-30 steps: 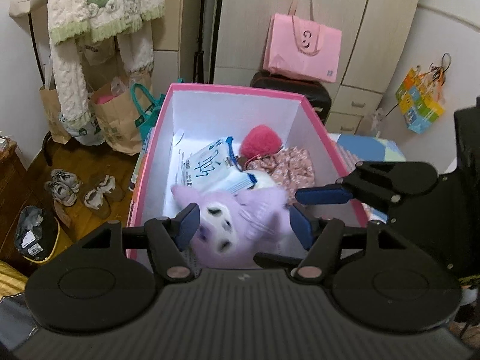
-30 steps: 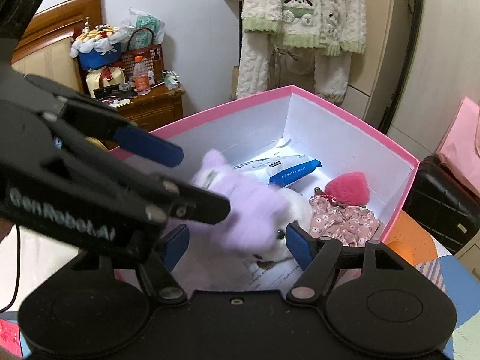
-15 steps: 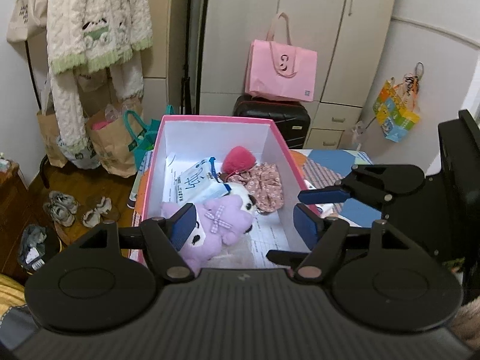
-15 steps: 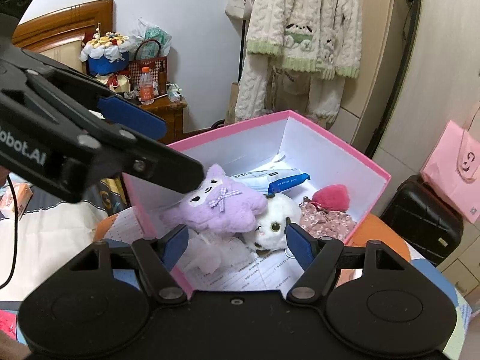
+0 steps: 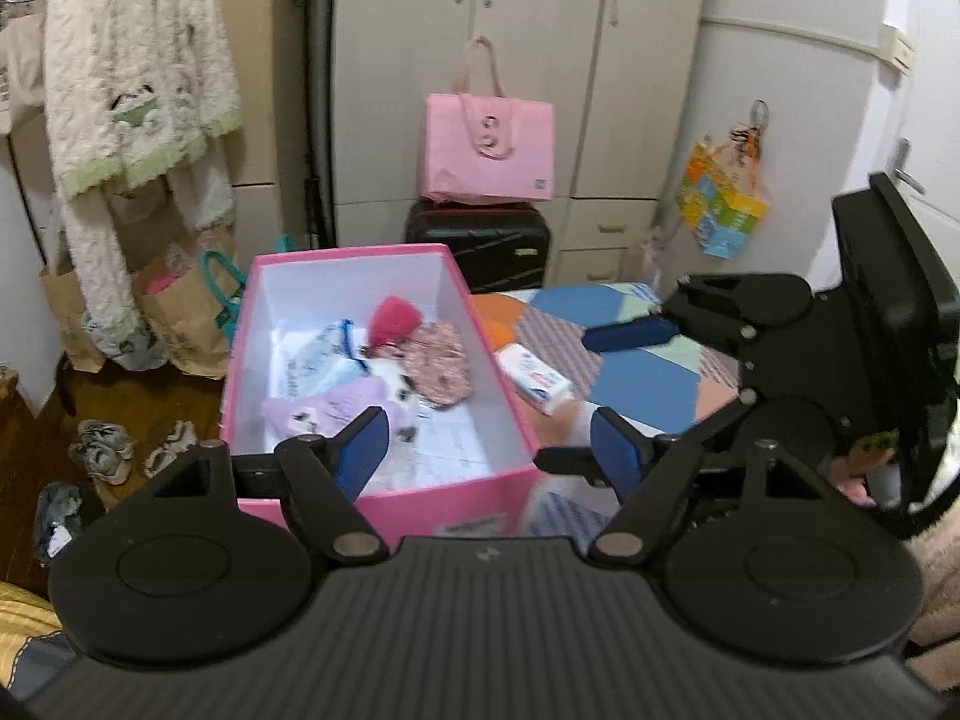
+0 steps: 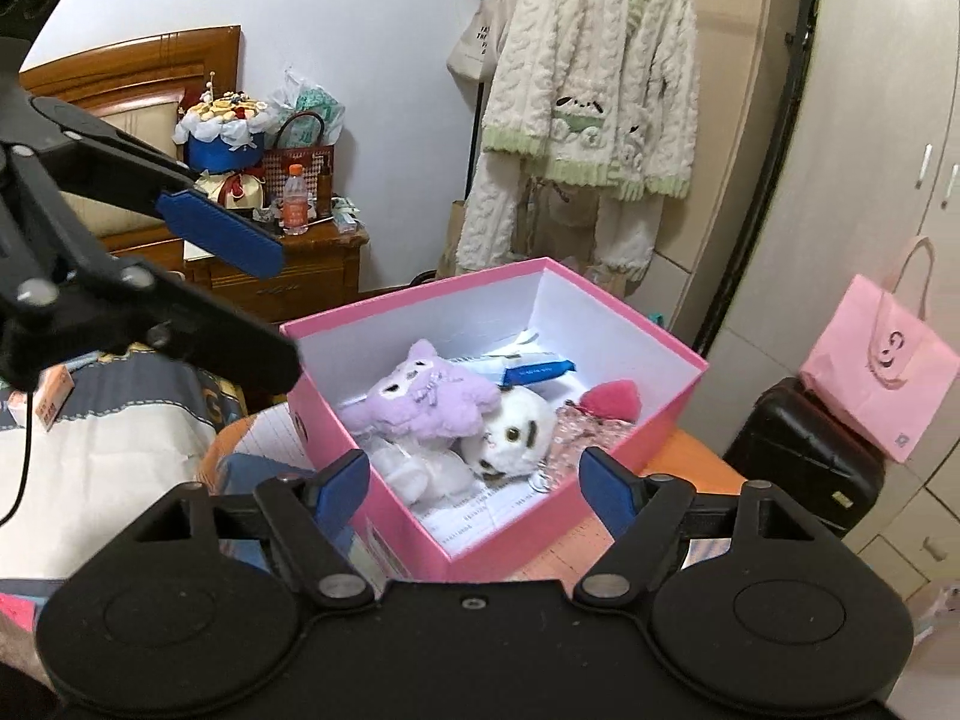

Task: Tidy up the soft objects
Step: 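Withdraw the left gripper from the box toward the white wipes pack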

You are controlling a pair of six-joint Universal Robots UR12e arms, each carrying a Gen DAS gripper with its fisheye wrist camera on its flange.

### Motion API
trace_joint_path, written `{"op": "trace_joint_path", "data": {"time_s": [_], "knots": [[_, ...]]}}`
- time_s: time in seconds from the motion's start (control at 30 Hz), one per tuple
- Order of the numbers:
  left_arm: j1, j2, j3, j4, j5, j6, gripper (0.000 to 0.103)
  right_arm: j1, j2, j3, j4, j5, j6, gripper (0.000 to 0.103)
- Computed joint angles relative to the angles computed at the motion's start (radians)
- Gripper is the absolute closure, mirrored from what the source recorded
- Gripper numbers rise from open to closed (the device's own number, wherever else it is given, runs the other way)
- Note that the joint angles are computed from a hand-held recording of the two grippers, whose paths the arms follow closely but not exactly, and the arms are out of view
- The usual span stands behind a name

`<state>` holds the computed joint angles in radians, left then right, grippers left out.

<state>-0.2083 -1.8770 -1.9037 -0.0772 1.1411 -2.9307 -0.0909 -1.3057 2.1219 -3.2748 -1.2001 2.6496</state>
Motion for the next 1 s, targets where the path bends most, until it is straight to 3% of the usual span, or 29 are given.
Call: {"op": "trace_joint_path", "data": {"time_s": [0.2,0.27,0.3,0.53,0.83,0.93,1.0], "knots": [[-0.03,0.019,-0.016,-0.018,-0.011,0.054,0.028,-0.042,-0.045,0.048,-0.007,0.001,-0.015,0.02],[-0.04,0.021,-0.021,-0.001,-0.012,0.065,0.015,-0.064,-0.062,0.065,-0.007,0.01,-0.009,0.02],[-0.046,0.021,-0.023,0.012,-0.012,0.068,0.014,-0.074,-0.068,0.072,-0.01,0.013,-0.007,0.02],[-0.09,-0.007,0.016,-0.036,-0.019,0.106,0.012,-0.146,-0.089,0.107,-0.077,0.031,0.05,0.019],[-0.145,-0.102,0.1,-0.067,0.006,0.093,0.012,-0.238,-0.015,0.097,-0.214,0.13,0.182,0.018],[-0.164,-0.144,0.133,-0.063,0.034,0.057,0.012,-0.263,0.022,0.069,-0.206,0.189,0.229,0.018],[-0.171,-0.172,0.154,-0.057,0.039,0.035,0.012,-0.275,0.039,0.045,-0.15,0.226,0.221,0.018]]}}
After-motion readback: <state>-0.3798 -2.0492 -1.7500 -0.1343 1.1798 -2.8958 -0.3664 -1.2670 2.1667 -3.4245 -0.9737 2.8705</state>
